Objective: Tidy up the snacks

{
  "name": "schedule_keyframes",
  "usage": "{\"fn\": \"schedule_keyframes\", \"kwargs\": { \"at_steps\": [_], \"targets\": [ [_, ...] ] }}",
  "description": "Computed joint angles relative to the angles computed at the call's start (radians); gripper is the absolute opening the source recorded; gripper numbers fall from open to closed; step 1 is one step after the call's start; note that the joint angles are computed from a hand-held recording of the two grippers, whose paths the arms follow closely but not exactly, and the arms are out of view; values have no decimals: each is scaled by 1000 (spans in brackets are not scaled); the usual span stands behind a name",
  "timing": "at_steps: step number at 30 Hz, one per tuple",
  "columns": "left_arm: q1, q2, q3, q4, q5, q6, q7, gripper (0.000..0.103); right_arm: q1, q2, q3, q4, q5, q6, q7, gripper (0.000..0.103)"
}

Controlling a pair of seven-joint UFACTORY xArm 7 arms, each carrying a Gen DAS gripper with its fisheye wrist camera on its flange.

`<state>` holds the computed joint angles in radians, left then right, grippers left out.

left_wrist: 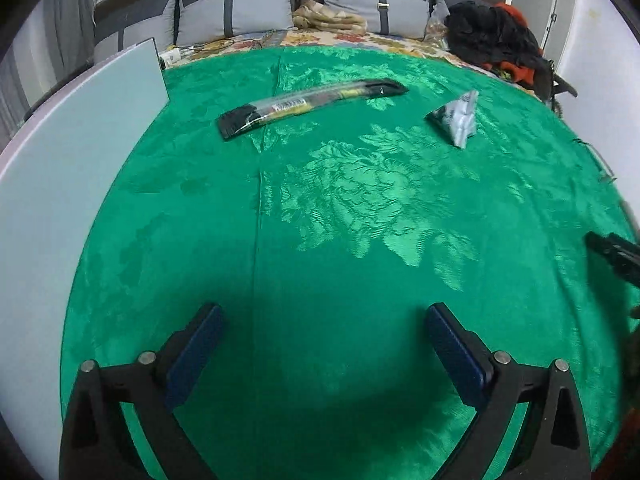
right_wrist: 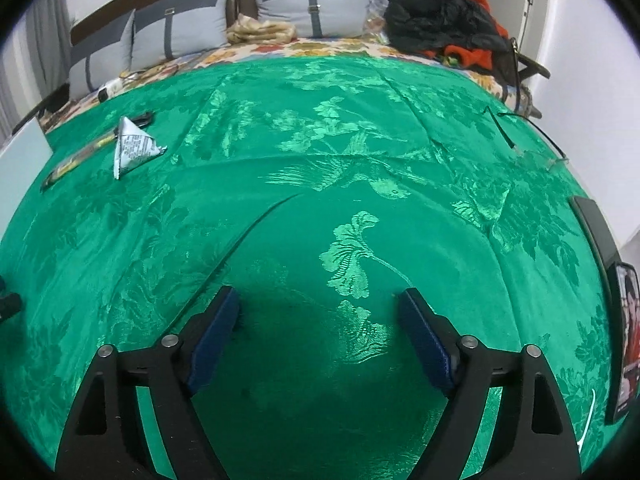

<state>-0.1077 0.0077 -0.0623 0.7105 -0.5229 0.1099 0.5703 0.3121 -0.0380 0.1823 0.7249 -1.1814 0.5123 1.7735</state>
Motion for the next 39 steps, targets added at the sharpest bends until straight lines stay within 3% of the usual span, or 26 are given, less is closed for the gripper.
{"fn": "schedule_keyframes", "kwargs": {
  "at_steps": [3, 39],
  "targets": [
    [5, 9, -9, 8, -103, -14, 104, 103, 1, 0, 1, 0, 0, 1, 3, 85],
    [13, 15, -16, 8, -98, -20, 103, 103, 1, 2, -2, 3, -2, -2, 1, 85]
  ]
}}
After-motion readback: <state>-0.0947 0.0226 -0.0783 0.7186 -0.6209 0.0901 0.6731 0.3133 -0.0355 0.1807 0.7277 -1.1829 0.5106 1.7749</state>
